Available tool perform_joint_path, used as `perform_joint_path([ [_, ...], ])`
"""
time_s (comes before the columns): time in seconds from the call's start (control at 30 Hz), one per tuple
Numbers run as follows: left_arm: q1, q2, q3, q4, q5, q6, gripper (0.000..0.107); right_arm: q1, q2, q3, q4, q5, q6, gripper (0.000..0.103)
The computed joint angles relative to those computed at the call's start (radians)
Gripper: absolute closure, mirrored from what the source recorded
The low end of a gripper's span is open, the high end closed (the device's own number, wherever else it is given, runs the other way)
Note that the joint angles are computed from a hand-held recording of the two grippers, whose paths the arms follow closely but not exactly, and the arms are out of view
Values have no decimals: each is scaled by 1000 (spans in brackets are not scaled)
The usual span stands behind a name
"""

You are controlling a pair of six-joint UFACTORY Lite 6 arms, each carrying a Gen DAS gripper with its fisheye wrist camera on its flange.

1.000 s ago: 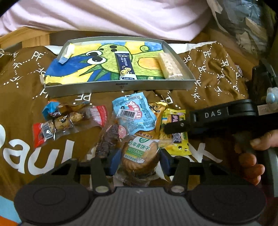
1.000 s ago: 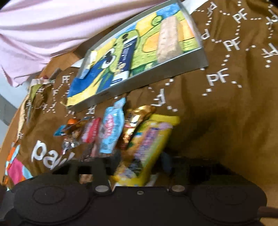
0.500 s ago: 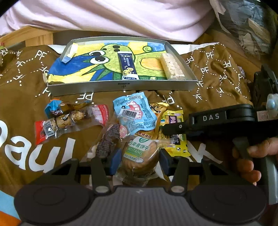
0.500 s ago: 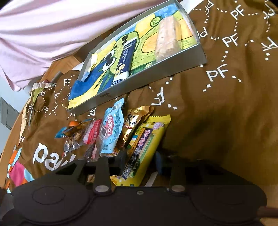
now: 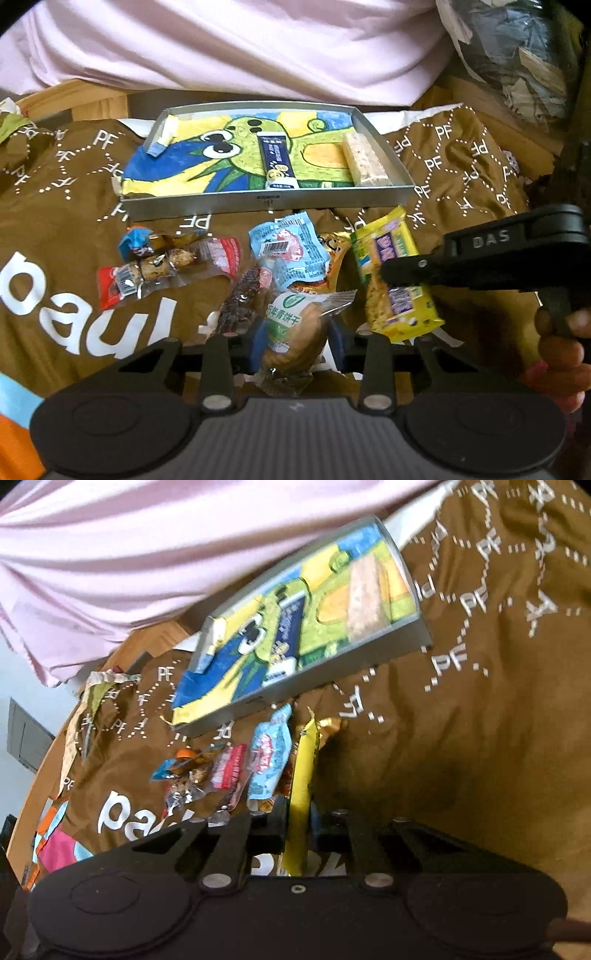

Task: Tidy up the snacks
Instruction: 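Close left tool on biscuit packet while right tool grasps and lifts yellow candy bar, then carry biscuit packet into tray with left tool while right tool lowers yellow bar there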

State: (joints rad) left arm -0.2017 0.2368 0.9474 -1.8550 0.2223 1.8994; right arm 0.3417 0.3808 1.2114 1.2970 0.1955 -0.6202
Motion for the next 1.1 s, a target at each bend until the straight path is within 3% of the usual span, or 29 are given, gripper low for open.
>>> perform_joint_path([
  [0.3,22,-75,-58,0,22,-48,76,49,-125,-66,-26,-44,-50,91],
  [0.63,27,-155,-126,-156,4,67,85,43,-138,-77,151,-15,-237,91],
  [1.1,118,-264,-178,-8,39,-193,88,53,-132,-77,383,17,-484,91],
])
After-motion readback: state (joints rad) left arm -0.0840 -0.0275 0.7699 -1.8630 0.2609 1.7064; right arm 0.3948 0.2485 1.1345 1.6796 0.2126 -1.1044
